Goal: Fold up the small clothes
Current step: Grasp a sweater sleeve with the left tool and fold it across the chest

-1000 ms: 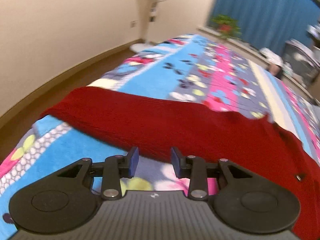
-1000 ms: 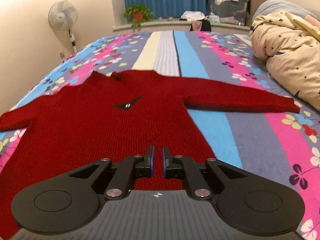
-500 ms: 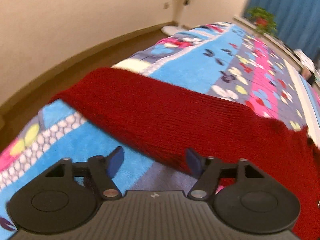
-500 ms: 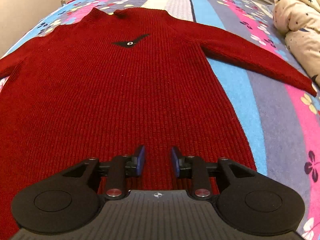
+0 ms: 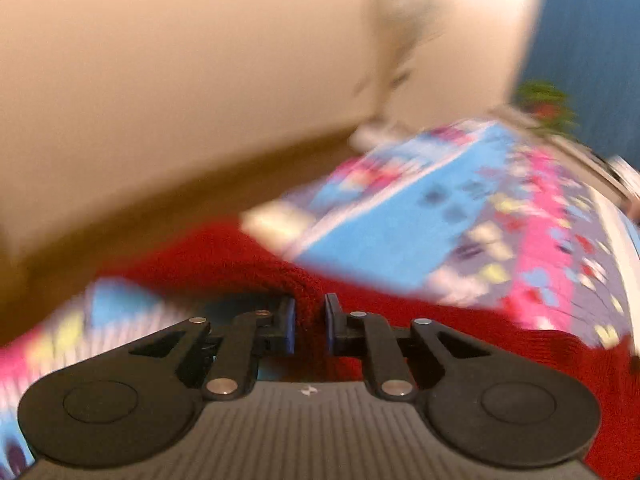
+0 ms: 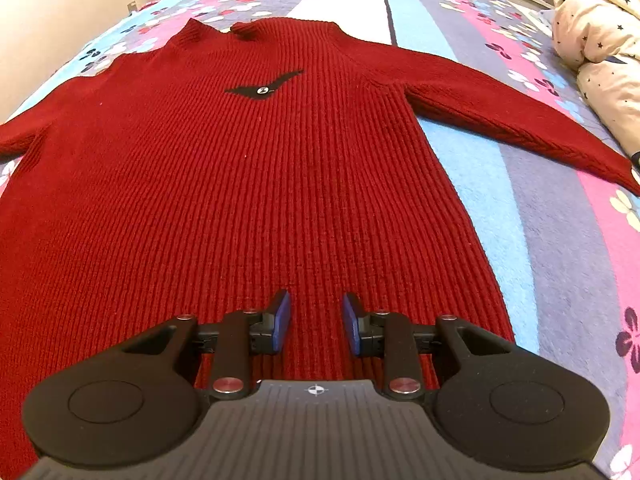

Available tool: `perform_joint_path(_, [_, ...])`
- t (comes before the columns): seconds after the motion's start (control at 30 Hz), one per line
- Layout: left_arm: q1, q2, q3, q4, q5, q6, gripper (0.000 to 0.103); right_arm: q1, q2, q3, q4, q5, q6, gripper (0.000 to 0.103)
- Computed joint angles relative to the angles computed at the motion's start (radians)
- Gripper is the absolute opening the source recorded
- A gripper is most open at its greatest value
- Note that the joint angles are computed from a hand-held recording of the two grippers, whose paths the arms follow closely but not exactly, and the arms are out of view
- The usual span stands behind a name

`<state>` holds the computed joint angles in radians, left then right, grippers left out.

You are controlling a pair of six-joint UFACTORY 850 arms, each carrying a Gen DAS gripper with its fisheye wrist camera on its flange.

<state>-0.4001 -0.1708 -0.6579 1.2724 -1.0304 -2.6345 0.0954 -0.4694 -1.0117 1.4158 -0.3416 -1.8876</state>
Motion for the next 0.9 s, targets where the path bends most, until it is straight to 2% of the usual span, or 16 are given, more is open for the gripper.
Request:
perform_joint_path(0.07, [-0.098, -0.064, -0.079, 0.124, -0.123, 0.097, 0.014, 0.000, 0.003, 0.004, 0.014, 0.000, -0.014, 0.031])
perform_joint_path(0.1, [-0.142, -0.088, -0.112, 0.211, -0.136, 0.143, 0.014, 0.000, 0.004, 0.005, 0.021, 0.001, -0.023, 0.031])
perform_joint_path(0.13, [-0.180, -0.107, -0.141, 0.312, -0.106, 0.182, 0.014, 0.000, 0.004, 0.005, 0.029, 0.000, -0.032, 0.031])
perform_joint_path(0.17, [-0.206, -0.122, -0.167, 0.406, -0.035, 0.212, 0.014, 0.000, 0.004, 0.006, 0.041, -0.001, -0.045, 0.031])
perform_joint_path(0.2, [-0.217, -0.133, -0.190, 0.480, 0.070, 0.234, 0.027, 0.001, 0.002, 0.005, 0.048, -0.001, -0.052, 0.031])
perform_joint_path(0.27, [-0.232, -0.172, -0.233, 0.593, 0.279, 0.260, 0.045, 0.001, 0.000, 0.004, 0.067, -0.001, -0.070, 0.031])
perform_joint_path(0.3, [-0.234, -0.184, -0.251, 0.605, 0.351, 0.292, 0.045, 0.001, 0.001, 0.005, 0.077, -0.001, -0.077, 0.031])
perform_joint_path(0.37, [-0.239, -0.189, -0.258, 0.589, 0.389, 0.312, 0.045, 0.002, 0.003, 0.008, 0.090, -0.001, -0.086, 0.031])
perform_joint_path(0.47, [-0.196, -0.147, -0.208, 0.659, 0.434, 0.142, 0.049, 0.003, 0.006, 0.013, 0.110, 0.002, -0.099, 0.031])
perform_joint_path(0.6, [-0.136, -0.102, -0.166, 0.533, 0.448, 0.064, 0.052, 0.010, 0.015, 0.031, 0.186, 0.014, -0.174, 0.031])
perform_joint_path(0.73, [-0.067, -0.082, -0.168, 0.303, 0.485, 0.198, 0.053, 0.013, 0.025, 0.049, 0.264, 0.018, -0.255, 0.031])
perform_joint_path(0.87, [-0.018, -0.076, -0.136, 0.292, 0.527, 0.162, 0.053, 0.017, 0.030, 0.060, 0.326, 0.022, -0.311, 0.031])
perform_joint_path(0.9, [-0.010, -0.089, -0.133, 0.250, 0.549, 0.189, 0.052, 0.019, 0.031, 0.062, 0.344, 0.025, -0.326, 0.031])
